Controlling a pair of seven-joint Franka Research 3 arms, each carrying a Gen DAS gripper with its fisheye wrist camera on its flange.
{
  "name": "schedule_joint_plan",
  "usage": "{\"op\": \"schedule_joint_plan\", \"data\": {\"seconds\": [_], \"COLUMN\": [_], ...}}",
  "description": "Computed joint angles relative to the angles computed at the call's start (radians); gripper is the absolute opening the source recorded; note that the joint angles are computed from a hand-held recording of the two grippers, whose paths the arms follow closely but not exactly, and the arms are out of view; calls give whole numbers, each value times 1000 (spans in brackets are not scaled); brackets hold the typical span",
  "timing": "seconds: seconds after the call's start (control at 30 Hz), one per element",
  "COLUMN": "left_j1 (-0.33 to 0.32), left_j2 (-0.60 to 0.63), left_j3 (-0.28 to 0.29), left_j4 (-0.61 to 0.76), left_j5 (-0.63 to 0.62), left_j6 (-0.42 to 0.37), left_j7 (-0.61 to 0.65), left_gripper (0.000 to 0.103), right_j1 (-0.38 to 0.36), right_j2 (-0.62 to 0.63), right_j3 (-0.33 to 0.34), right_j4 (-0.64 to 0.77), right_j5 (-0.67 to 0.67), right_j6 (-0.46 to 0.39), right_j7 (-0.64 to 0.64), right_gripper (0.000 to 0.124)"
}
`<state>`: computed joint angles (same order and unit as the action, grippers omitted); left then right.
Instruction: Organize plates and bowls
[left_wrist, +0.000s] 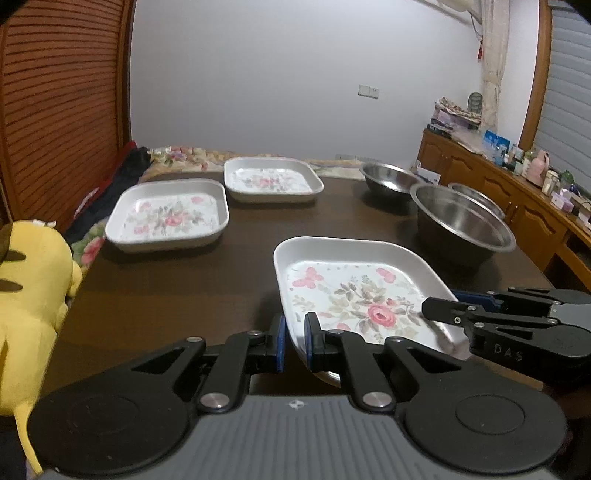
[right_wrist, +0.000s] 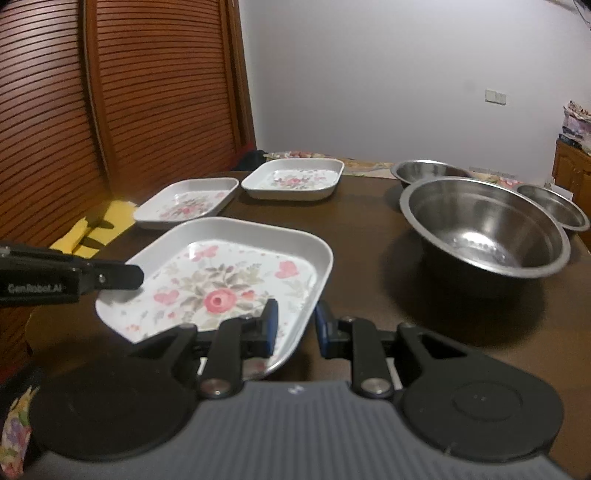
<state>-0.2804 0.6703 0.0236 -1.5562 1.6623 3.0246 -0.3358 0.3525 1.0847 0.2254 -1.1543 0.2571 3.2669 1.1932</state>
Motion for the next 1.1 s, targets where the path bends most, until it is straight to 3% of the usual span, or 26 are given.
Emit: {"op": "schedule_joint_plan", "data": {"seconds": [0.3, 0.83, 1.1], "left_j1": [5, -20, -33], "left_j2": [-18, 2, -8], "left_j3": [-21, -2, 12], "left_j4": [-53, -51, -53], "left_j5": [12, -61, 10], "left_j6": [-29, -36, -49], "left_j7": [-12, 66, -28], "left_gripper": [12, 12, 14], "right_j1": [22, -23, -25], "right_j2": [-39, -44, -39], "right_j3": [-25, 27, 31], "right_j4": [-100, -167, -166], "right_j5": [0, -42, -55], "right_j6": [62, 120, 136], "right_j7": [14, 46, 65], "right_gripper": [23, 23, 24]}}
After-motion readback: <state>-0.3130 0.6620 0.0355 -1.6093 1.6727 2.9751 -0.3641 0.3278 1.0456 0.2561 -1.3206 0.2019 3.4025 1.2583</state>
